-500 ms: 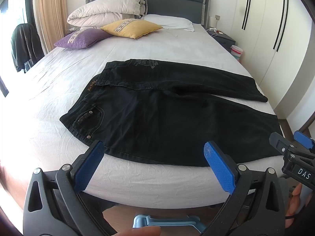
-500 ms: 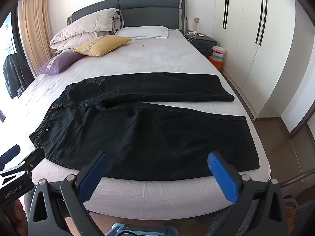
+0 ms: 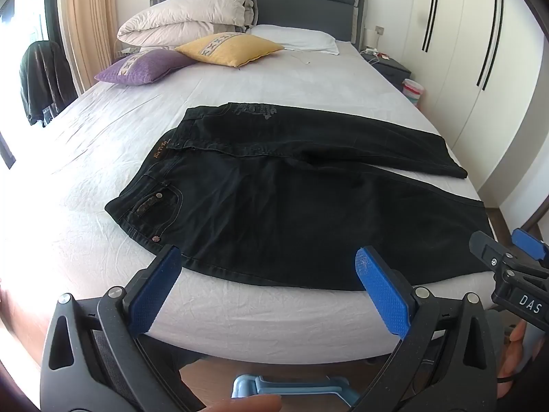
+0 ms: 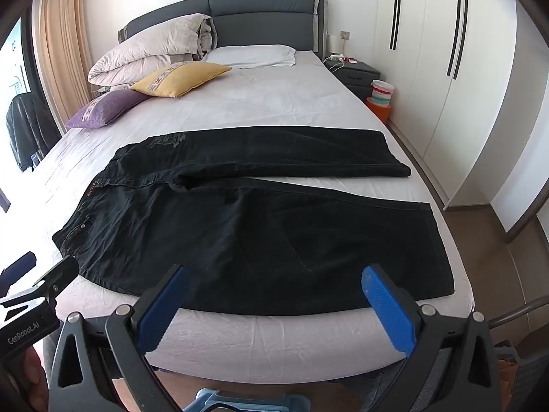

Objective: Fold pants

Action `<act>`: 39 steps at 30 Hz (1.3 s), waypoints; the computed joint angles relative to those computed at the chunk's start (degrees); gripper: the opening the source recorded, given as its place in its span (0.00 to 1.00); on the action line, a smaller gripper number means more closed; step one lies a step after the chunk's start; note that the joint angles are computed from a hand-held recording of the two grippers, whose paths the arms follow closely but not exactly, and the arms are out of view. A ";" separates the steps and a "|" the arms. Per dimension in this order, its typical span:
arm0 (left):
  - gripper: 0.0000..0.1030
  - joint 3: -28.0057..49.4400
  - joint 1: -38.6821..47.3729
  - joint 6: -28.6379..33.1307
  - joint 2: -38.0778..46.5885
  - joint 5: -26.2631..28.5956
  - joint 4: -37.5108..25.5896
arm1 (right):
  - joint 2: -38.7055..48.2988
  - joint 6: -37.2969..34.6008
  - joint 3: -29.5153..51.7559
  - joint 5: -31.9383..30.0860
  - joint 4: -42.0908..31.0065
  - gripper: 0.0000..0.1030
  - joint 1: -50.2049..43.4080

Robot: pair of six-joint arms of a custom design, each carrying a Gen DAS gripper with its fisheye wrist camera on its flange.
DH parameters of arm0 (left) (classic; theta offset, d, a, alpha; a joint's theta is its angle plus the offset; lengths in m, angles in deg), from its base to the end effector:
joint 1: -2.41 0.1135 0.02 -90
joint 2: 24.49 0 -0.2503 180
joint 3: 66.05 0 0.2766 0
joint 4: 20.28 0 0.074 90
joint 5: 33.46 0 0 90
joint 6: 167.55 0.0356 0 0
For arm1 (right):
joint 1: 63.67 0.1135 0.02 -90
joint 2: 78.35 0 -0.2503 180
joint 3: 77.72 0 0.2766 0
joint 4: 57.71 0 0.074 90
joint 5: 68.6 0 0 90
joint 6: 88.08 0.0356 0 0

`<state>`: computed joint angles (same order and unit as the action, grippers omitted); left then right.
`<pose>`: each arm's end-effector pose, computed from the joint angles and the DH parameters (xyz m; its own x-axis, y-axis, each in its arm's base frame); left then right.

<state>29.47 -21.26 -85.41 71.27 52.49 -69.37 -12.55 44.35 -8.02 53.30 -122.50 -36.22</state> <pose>0.3610 -0.1555 0.2783 -0.7371 0.1742 -0.6529 0.2599 0.9649 -0.0361 0.2253 0.0958 0.2696 -0.6824 0.2910 -0.6706 0.4026 0.9153 -0.0125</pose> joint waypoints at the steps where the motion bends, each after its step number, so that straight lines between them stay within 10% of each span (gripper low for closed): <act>1: 1.00 0.00 0.00 0.00 0.00 0.00 0.00 | 0.05 0.14 -0.03 0.06 0.02 1.00 0.12; 30: 1.00 -4.58 -0.51 2.66 -1.18 -3.89 6.16 | 1.06 -0.46 -0.76 -0.50 2.69 1.00 1.01; 39: 1.00 8.61 6.94 17.25 10.40 2.71 4.26 | 0.07 -27.11 -0.45 -24.86 18.00 1.00 -19.60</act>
<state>38.08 -14.32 -68.15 81.67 55.21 -65.11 -12.47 17.24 -8.47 28.44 -104.50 -55.82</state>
